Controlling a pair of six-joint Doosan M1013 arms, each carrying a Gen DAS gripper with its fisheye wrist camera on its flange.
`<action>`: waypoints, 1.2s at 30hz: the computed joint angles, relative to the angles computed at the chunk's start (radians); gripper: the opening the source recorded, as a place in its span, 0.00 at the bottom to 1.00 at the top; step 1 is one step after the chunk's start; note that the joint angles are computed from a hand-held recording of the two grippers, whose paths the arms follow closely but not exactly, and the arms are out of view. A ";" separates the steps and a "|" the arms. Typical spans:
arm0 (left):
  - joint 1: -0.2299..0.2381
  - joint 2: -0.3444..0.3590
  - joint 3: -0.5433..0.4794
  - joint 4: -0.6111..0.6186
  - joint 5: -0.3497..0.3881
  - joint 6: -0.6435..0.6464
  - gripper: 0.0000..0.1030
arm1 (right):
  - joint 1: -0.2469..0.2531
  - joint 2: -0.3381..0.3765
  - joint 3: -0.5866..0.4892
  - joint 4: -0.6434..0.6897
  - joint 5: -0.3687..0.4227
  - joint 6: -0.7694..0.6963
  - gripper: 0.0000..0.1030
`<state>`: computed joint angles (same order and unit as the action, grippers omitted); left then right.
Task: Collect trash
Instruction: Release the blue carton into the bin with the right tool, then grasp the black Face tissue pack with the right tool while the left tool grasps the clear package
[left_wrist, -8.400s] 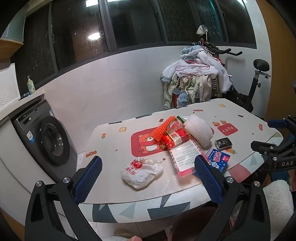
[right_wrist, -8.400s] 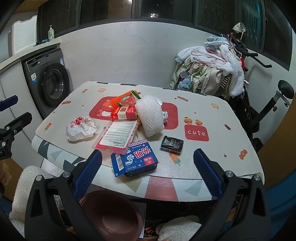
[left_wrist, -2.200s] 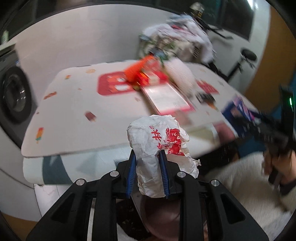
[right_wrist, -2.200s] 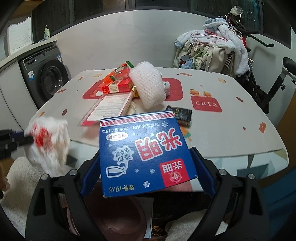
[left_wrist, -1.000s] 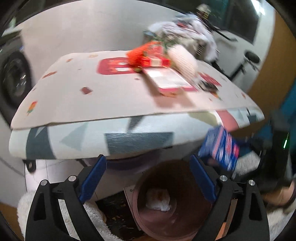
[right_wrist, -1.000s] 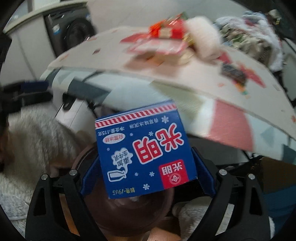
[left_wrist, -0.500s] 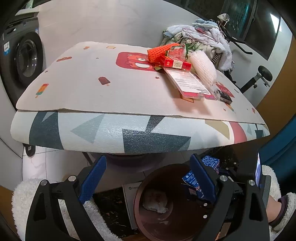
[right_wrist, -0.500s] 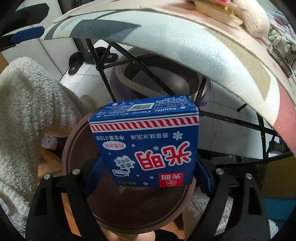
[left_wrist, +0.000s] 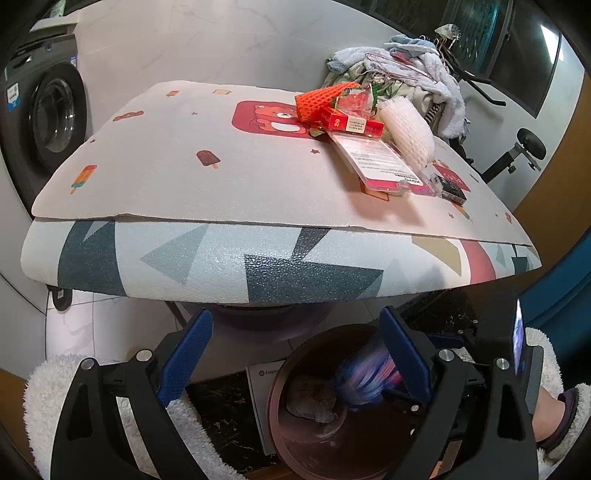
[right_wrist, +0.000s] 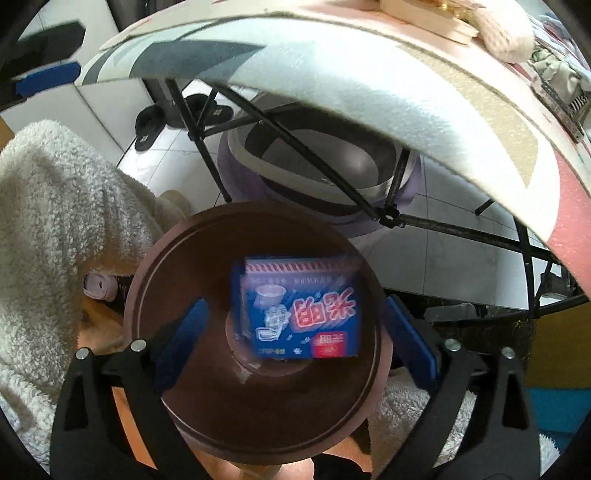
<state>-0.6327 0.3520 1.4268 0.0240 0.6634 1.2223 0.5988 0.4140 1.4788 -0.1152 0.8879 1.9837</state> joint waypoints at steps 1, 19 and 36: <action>0.001 0.000 0.000 0.000 0.001 -0.001 0.87 | -0.001 -0.004 0.003 -0.006 -0.007 0.012 0.91; -0.002 -0.004 0.004 0.022 -0.012 -0.025 0.87 | 0.011 -0.127 0.122 -0.518 -0.215 0.576 0.94; 0.022 -0.006 -0.010 -0.005 -0.051 -0.032 0.87 | -0.007 -0.174 0.152 -0.706 -0.203 0.828 0.95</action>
<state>-0.6111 0.3458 1.4168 0.0189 0.6128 1.1907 0.5916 0.2403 1.6304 -0.8213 0.6845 2.8113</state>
